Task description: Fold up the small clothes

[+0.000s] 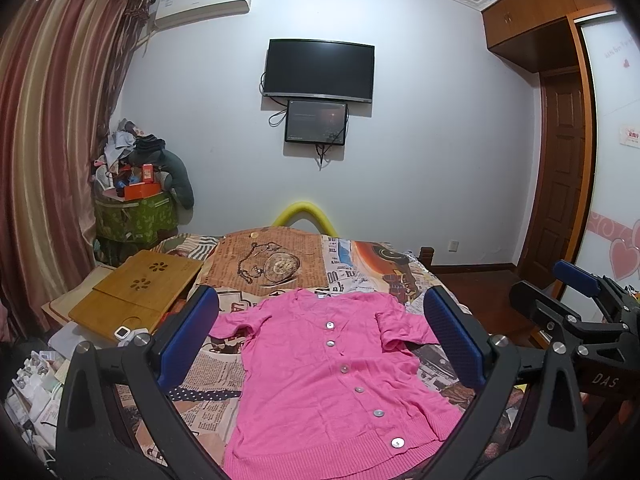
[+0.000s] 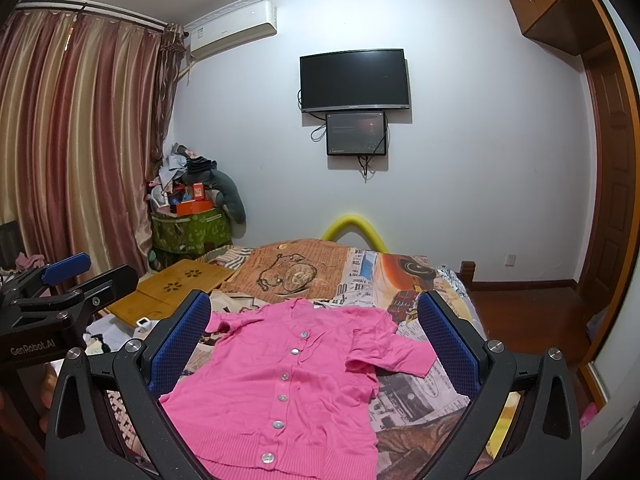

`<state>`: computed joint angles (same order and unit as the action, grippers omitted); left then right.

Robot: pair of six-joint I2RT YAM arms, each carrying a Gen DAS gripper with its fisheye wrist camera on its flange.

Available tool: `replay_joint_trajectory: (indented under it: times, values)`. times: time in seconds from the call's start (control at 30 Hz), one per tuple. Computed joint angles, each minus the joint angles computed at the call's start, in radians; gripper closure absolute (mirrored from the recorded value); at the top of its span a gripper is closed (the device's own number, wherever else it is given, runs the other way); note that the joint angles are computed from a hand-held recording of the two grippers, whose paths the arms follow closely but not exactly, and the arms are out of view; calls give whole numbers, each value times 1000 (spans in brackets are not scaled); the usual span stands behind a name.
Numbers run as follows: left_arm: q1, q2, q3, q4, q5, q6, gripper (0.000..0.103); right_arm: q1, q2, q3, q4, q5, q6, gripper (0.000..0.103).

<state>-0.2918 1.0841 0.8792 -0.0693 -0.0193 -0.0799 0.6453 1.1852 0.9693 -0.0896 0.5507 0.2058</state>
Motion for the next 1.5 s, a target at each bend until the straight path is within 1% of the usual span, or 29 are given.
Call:
replay_joint_trajectory:
  times: [0.7,0.83,0.93,1.1,1.27,1.37,1.5]
  values:
    - [11,-4,-13,5,10,1,0,-2,1,-1,-1,-3,3,0]
    - [21,17,-23,28,13,3,0,-9,11,-6,5,-9,6,0]
    - [19,50,0,22,1,3,0,-23,31,0,7,-20,11,0]
    - [42,156,57,23,5,3,0,-85,91,24,3,-74,19,0]
    - [93,327,169,19,13,2,0,-167,185,54,7,-123,13,0]
    - [135,454,268,-6,23,12,0,-222,240,83,2,-152,-2,0]
    - [186,647,438,-84,11,52,0,-292,333,140,-20,-180,-24,0]
